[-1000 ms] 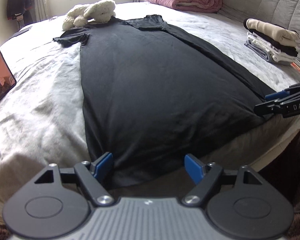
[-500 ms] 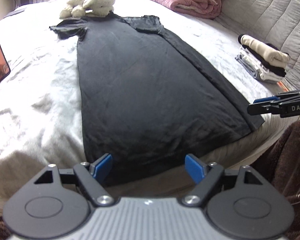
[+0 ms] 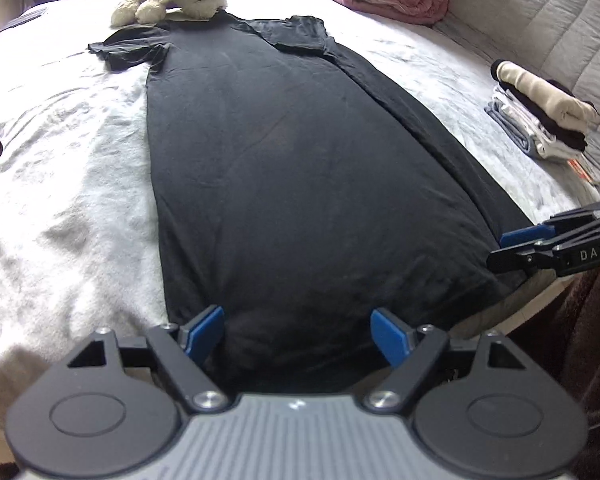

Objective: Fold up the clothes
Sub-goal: 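Move both grippers toward the collar end of the shirt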

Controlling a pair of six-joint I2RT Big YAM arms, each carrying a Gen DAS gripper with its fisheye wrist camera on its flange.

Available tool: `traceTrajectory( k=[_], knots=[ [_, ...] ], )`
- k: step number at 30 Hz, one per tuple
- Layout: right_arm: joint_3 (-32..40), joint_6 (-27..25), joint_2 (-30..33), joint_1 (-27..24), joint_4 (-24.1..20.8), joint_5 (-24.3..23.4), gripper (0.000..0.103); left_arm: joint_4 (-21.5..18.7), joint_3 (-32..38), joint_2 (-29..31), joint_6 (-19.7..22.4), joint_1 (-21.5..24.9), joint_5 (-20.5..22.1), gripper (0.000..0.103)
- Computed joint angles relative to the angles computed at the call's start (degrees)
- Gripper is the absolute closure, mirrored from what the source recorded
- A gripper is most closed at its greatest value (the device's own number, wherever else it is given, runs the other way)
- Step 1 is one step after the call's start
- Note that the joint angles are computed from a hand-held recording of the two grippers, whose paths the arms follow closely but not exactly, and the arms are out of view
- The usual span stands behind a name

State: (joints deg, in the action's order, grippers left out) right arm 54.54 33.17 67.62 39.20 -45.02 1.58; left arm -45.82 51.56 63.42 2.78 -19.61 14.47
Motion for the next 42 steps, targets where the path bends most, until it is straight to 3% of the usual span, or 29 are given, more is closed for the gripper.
traceTrajectory(
  k=[5, 11, 17, 24, 31, 35, 40, 42],
  knots=[
    [2.11, -1.78, -0.30, -0.86, -1.52, -0.42, 0.044, -5.07, 3.20, 1.23, -0.51, 2.39, 3.31, 0.021],
    [6.86, -5.03, 2.74, -4.22, 0.92, -0.44, 0.044, -2.84, 8.61, 4.76, -4.45, 2.86, 2.25, 0.021],
    [13.49, -11.05, 8.78, -7.50, 4.24, -1.75, 0.044, -1.72, 17.39, 13.41, -9.23, 4.82, 1.03, 0.021],
    [21.97, -17.99, 18.69, -10.96, 9.44, -5.30, 0.044, 3.24, 27.72, 25.06, -15.61, 7.40, -2.96, 0.022],
    [30.91, -21.37, 28.68, -13.51, 15.25, -7.90, 0.044, 9.16, 37.72, 36.27, -21.16, 9.40, -11.96, 0.027],
    [34.74, -22.84, 33.46, -14.65, 20.20, -7.52, 0.048, 8.10, 45.91, 43.37, -23.71, 10.29, -13.87, 0.037],
    [38.83, -26.74, 39.04, -15.41, 23.28, -5.02, 0.050, 6.37, 55.28, 50.69, -28.26, 11.29, -13.77, 0.041],
    [38.55, -27.35, 40.36, -15.59, 26.61, -3.93, 0.050, 5.02, 59.09, 53.37, -29.41, 11.55, -13.89, 0.041]
  ],
)
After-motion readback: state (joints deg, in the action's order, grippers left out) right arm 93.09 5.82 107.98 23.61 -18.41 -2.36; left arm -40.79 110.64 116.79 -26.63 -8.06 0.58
